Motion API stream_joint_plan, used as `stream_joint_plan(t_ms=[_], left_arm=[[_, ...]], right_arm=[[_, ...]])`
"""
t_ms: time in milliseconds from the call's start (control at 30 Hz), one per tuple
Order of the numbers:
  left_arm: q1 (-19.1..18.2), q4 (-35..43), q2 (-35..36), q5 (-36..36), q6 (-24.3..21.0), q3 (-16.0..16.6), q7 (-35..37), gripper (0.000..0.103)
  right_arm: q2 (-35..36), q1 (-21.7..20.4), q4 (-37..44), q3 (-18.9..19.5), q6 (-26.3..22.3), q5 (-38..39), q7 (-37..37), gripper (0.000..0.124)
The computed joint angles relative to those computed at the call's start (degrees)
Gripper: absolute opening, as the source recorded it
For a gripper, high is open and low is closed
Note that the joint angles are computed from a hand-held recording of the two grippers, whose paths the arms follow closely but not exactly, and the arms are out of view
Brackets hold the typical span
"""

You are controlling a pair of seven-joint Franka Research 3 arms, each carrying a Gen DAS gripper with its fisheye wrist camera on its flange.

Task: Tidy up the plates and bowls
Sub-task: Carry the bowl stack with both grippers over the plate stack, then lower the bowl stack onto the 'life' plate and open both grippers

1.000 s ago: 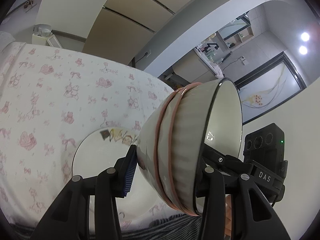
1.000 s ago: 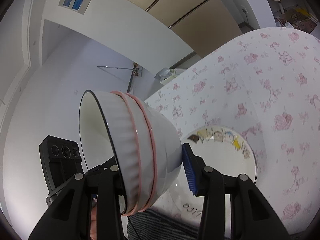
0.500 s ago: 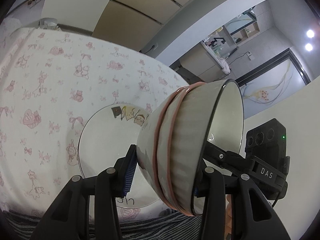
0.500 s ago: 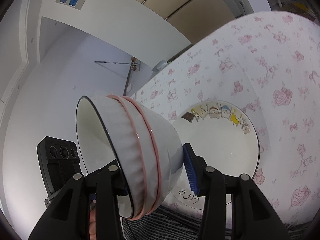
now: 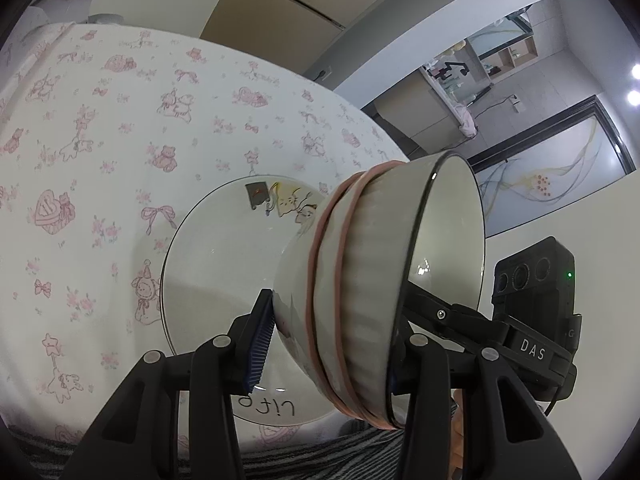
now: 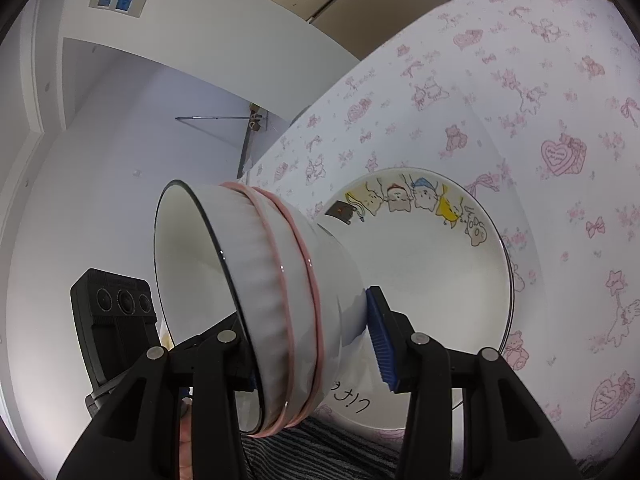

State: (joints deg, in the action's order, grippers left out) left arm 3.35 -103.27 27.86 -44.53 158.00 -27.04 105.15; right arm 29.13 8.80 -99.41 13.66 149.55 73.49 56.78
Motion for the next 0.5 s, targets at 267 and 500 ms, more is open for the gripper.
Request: stream_joint_plan(t_ms=[267,500], left_arm=[[0.2,1.6,2.7,2.3,-0.8,0.2,-0.7,0.047],[0.4,3.1,5.0,4.3,-1.6,0.1,-2.4,0.047]], right_arm=[[2.8,0.1,2.1,0.0,-0.9,-2.6,2.9,0.043],[4.6,-0.3,3.2,0.5,-0.6,-4.8,4.7,0.043]])
